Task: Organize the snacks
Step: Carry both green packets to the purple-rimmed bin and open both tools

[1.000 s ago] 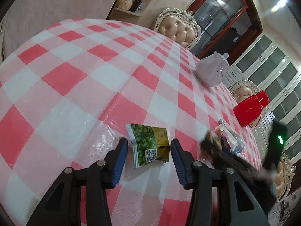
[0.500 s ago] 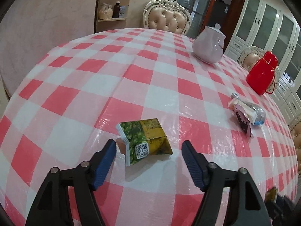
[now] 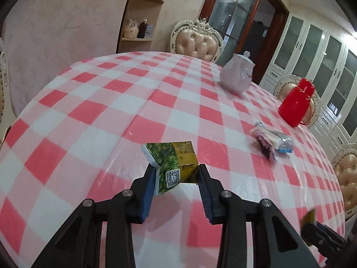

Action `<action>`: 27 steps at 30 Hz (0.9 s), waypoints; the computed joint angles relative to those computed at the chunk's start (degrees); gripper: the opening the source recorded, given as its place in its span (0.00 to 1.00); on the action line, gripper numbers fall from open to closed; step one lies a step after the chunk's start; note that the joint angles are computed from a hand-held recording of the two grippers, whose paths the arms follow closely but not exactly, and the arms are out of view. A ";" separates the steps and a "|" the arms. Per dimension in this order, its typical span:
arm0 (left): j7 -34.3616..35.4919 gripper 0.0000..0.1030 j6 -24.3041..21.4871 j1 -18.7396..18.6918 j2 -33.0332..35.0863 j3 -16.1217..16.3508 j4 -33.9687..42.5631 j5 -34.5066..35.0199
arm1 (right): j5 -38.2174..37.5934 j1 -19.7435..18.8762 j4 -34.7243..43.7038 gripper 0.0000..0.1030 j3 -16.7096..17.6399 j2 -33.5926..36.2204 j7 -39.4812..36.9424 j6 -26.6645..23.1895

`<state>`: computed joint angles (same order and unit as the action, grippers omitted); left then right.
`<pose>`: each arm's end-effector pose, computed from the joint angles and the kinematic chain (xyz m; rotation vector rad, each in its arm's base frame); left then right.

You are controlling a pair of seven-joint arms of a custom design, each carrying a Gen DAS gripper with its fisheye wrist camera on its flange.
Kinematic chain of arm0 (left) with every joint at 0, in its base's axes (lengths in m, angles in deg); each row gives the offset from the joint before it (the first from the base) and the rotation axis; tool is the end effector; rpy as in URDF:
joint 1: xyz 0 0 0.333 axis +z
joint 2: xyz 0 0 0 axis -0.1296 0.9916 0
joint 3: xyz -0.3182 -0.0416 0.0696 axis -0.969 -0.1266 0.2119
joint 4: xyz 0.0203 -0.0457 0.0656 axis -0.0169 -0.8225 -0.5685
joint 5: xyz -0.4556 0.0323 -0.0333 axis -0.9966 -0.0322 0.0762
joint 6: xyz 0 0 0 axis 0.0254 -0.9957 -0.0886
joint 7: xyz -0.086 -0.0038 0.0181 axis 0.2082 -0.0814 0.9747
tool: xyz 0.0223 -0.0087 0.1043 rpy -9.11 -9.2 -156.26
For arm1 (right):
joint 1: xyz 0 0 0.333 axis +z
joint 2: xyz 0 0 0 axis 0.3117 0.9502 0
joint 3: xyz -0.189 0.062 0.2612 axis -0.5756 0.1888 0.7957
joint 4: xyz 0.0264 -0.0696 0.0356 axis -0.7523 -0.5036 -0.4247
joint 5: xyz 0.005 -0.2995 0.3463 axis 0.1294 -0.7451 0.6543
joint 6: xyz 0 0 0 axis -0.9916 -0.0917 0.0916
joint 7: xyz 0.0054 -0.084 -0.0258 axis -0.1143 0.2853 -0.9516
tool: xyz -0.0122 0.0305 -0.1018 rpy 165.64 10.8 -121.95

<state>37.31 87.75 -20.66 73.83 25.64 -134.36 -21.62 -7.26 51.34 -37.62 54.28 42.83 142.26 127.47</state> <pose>0.5723 -0.2570 0.5023 -1.8406 1.8107 -1.0895 0.4827 0.4899 0.5052 -1.5151 1.6736 -0.3423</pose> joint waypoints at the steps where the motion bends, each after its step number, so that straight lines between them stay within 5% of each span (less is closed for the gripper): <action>1: -0.94 0.37 0.43 0.06 -0.99 -0.26 -1.08 0.67 | 0.08 0.05 0.19 0.43 0.08 0.18 -0.32 0.06; 9: -9.08 0.37 1.57 0.11 -7.33 -0.68 -6.86 8.56 | 1.83 1.04 2.16 0.43 0.34 2.19 -4.36 -0.74; 17: -9.54 0.37 0.49 -2.27 -14.32 1.61 -12.99 10.27 | 2.61 2.01 3.36 0.43 0.15 3.36 -7.32 -0.87; 23: -10.03 0.37 -0.89 -2.20 -20.82 2.97 -18.21 11.39 | 4.62 2.03 3.30 0.43 0.07 4.48 -7.56 6.71; 27: -10.71 0.37 -2.61 -1.05 -26.88 3.93 -22.65 12.55 | 13.64 0.84 5.95 0.43 3.73 8.08 -17.20 11.95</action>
<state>26.61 85.14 -21.71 46.94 29.57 -157.01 -9.07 6.38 52.19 -31.67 58.00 50.91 125.06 139.41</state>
